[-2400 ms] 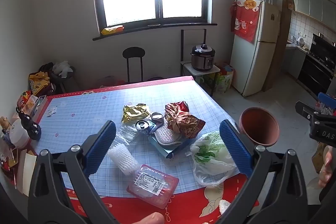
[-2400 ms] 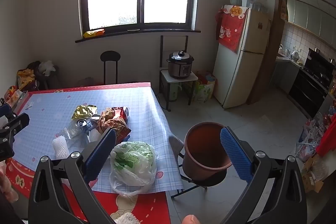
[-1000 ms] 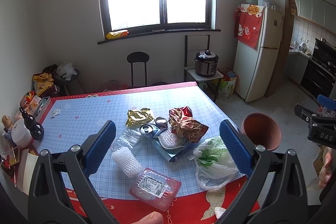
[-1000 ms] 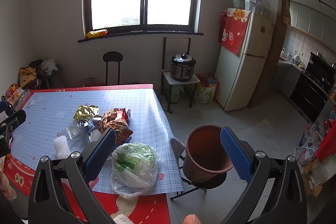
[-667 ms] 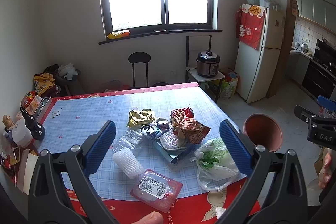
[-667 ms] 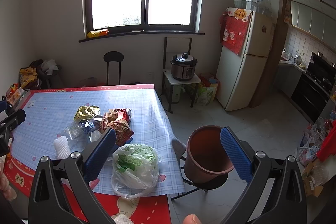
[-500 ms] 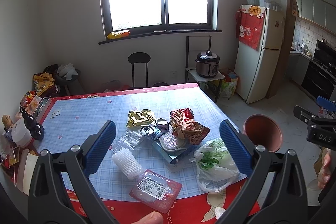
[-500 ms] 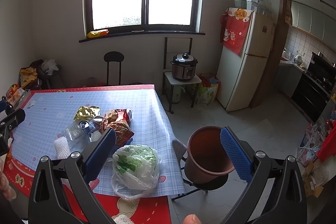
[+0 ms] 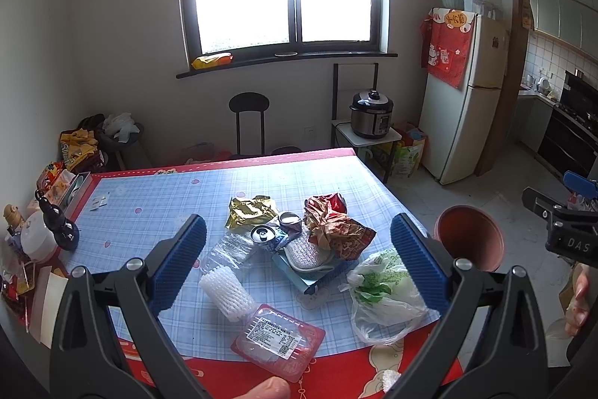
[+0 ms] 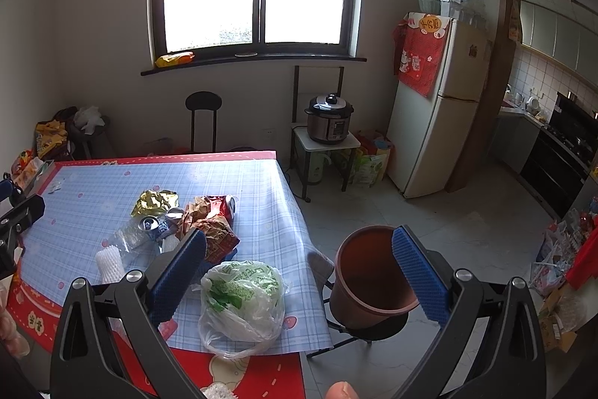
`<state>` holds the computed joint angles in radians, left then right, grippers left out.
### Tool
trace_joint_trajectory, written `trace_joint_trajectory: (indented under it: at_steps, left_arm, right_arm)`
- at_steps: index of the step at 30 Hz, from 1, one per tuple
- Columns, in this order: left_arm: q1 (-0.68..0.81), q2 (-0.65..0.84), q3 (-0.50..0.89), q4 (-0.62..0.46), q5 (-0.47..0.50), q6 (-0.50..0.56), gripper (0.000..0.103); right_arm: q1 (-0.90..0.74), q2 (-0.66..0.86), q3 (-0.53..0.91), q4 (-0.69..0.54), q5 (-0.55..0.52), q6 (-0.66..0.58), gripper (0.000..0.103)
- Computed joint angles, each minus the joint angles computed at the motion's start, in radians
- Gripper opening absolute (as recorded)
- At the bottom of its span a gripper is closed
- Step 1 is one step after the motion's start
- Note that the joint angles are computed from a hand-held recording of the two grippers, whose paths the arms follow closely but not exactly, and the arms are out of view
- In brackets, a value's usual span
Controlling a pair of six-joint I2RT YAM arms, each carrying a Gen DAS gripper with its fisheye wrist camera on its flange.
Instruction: Collect trash
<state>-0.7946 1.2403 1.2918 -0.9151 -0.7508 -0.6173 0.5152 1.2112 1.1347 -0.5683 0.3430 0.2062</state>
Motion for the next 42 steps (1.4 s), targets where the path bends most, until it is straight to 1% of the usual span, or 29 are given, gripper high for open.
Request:
trace_joint_trajectory:
  at_steps: [13,17,20,21,24,25,27,31,32,35,38,40,42]
  left_arm:
    - [0.009,-0.01,-0.02,0.012,0.003,-0.01,0.097]
    - [0.038,-0.053,-0.07,0.063,0.05,0.004,0.097]
    - [0.087,-0.126,-0.152,0.16,0.135,0.055,0.098]
    - [0.102,-0.148,-0.178,0.187,0.149,0.069,0.098]
    - [0.127,-0.176,-0.227,0.203,0.1,0.093,0.098]
    - [0.146,-0.183,-0.242,0.202,0.103,0.097,0.098]
    - [0.205,-0.213,-0.292,0.22,0.153,0.103,0.098]
    - [0.34,-0.274,-0.405,0.24,0.247,0.106,0.098]
    - [0.377,-0.285,-0.433,0.24,0.277,0.105,0.098]
    - [0.52,-0.315,-0.522,0.251,0.429,0.121,0.098]
    - [0.611,-0.337,-0.605,0.274,0.502,0.137,0.098]
    - [0.653,-0.348,-0.653,0.298,0.539,0.161,0.098]
    - [0.695,-0.351,-0.694,0.323,0.595,0.181,0.097]
  right_arm:
    - [0.004,0.021,-0.003,0.02,-0.006,-0.003,0.098]
    - [0.007,0.024,-0.018,0.033,-0.009,0.002,0.098]
    - [0.004,0.031,-0.031,0.054,-0.02,0.005,0.098]
    - [0.001,0.03,-0.043,0.07,-0.03,0.006,0.098]
    - [-0.009,0.024,-0.095,0.149,-0.07,0.001,0.098]
    - [-0.01,0.027,-0.113,0.177,-0.079,0.003,0.098]
    - [-0.016,0.041,-0.146,0.227,-0.115,0.013,0.098]
    - [-0.008,0.1,-0.18,0.276,-0.155,0.044,0.098]
    - [0.0,0.116,-0.187,0.287,-0.152,0.045,0.098]
    - [0.029,0.178,-0.186,0.293,-0.132,0.042,0.098]
    - [0.051,0.24,-0.175,0.293,-0.136,0.044,0.098]
    - [0.082,0.273,-0.168,0.299,-0.081,0.04,0.098]
    - [0.095,0.298,-0.168,0.316,-0.077,0.033,0.098]
